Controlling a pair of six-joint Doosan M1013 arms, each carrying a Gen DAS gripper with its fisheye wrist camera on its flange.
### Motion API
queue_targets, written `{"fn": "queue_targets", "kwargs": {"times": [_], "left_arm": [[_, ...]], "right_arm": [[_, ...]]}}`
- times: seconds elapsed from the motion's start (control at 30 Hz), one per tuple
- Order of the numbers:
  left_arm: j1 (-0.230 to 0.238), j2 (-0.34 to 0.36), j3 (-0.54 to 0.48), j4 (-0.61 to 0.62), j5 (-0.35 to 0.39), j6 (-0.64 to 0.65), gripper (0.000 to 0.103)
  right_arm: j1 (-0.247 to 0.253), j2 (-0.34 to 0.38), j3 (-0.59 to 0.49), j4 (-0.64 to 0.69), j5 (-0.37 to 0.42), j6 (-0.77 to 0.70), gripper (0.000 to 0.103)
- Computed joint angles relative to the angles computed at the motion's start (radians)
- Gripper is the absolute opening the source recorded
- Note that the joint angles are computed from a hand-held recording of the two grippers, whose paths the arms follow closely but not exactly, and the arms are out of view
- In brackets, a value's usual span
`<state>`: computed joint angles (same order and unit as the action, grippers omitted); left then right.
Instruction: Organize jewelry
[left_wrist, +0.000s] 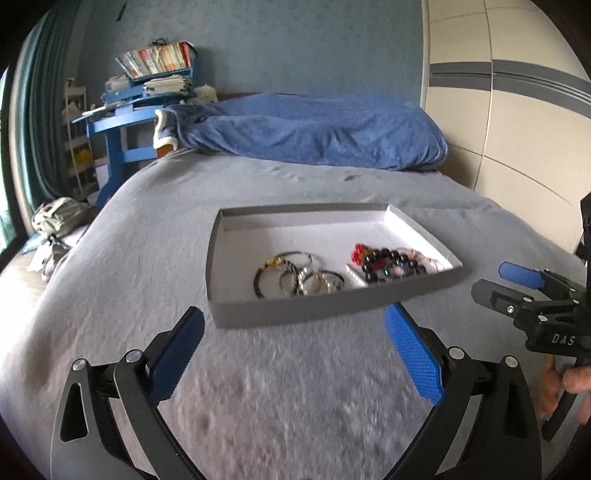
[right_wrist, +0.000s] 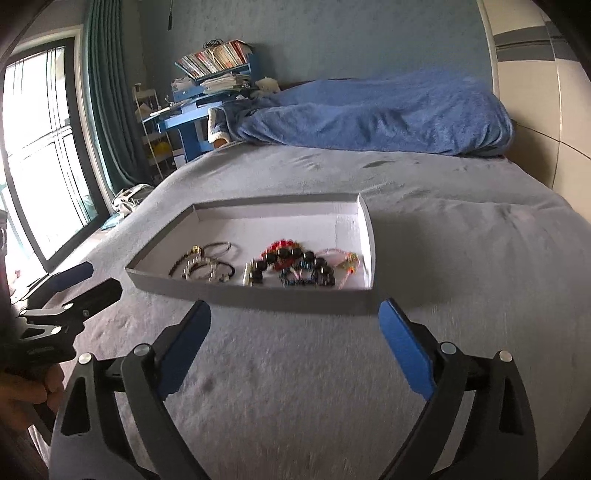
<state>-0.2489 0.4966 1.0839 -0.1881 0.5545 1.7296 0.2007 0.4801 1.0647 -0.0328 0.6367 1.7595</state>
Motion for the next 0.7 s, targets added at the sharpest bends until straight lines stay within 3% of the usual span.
{"fn": "queue_targets", "kwargs": {"times": [0.23, 0.4, 0.7], "left_arm": [[0.009, -0.043, 0.086, -0.073, -0.101, 0.062, 0.097], [0.009, -0.048, 0.104, -0.082, -0.106, 0.068, 0.098], [-0.002, -0.049, 0.109, -0.057, -0.109, 0.094, 0.098]], "right_arm": [[0.009, -0.033, 0.072, -0.042, -0.079, 0.026, 0.093], [0.004, -0.056, 0.117, -0.043, -0.137, 0.058, 0.097], [0.007, -0.059, 0.123, -0.045, -0.143, 0.046, 0.097]]}}
